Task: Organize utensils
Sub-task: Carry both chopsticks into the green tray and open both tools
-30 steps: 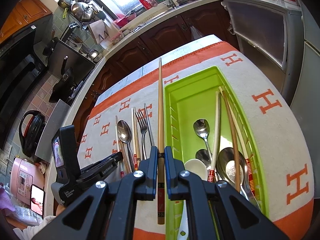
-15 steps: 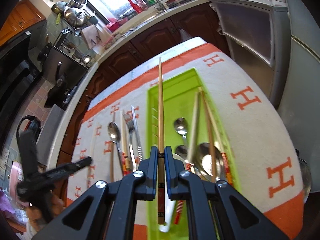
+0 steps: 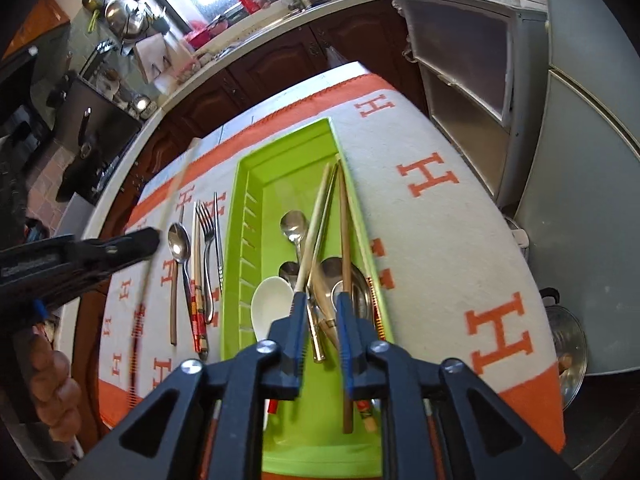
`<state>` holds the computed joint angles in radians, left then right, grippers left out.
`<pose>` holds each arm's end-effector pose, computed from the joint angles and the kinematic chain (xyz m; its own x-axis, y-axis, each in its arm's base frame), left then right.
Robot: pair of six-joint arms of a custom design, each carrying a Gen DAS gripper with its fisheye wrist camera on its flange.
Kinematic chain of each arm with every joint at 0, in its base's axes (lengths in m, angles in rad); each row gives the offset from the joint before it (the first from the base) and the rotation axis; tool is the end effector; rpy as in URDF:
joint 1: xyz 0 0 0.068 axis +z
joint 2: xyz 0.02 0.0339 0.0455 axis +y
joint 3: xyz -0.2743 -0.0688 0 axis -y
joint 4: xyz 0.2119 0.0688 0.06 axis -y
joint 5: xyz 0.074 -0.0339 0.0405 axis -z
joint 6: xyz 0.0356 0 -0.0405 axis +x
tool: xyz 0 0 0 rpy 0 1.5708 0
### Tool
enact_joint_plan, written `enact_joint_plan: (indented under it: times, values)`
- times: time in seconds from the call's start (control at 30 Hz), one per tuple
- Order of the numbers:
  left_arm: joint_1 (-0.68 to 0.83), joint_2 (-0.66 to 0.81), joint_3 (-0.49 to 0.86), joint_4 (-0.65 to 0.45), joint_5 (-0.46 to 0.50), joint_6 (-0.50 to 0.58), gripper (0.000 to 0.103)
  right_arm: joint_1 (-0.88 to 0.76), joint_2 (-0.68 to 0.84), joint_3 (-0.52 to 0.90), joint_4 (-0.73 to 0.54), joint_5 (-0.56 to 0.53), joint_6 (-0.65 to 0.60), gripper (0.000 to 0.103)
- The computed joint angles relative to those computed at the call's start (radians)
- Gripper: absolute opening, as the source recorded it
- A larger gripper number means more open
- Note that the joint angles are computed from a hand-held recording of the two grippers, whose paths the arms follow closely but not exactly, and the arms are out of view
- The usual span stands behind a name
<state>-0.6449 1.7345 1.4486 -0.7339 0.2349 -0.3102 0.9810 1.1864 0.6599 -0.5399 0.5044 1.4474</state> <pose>0.2682 -0.2121 0.2894 -0.8566 0.2728 -0.4380 0.4416 0.8267 -0.3486 0.1151 0.1411 0.2211 -0.6530 0.5863 -0.4794 0.4097 0.8059 0.4275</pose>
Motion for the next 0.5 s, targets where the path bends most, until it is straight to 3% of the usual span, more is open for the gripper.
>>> enact_joint_plan:
  times: [0.3,0.5]
  values:
    - [-0.127,0.205,0.180,-0.054,-0.023,-0.058,0.003,0.051,-0.099,-0.041,-0.056,0.050,0.090,0.016]
    - [-0.162,0.263,0.203,-0.078,-0.059,-0.034,0.003,0.056,-0.121,-0.062,-0.043,0.051,0.104,0.016]
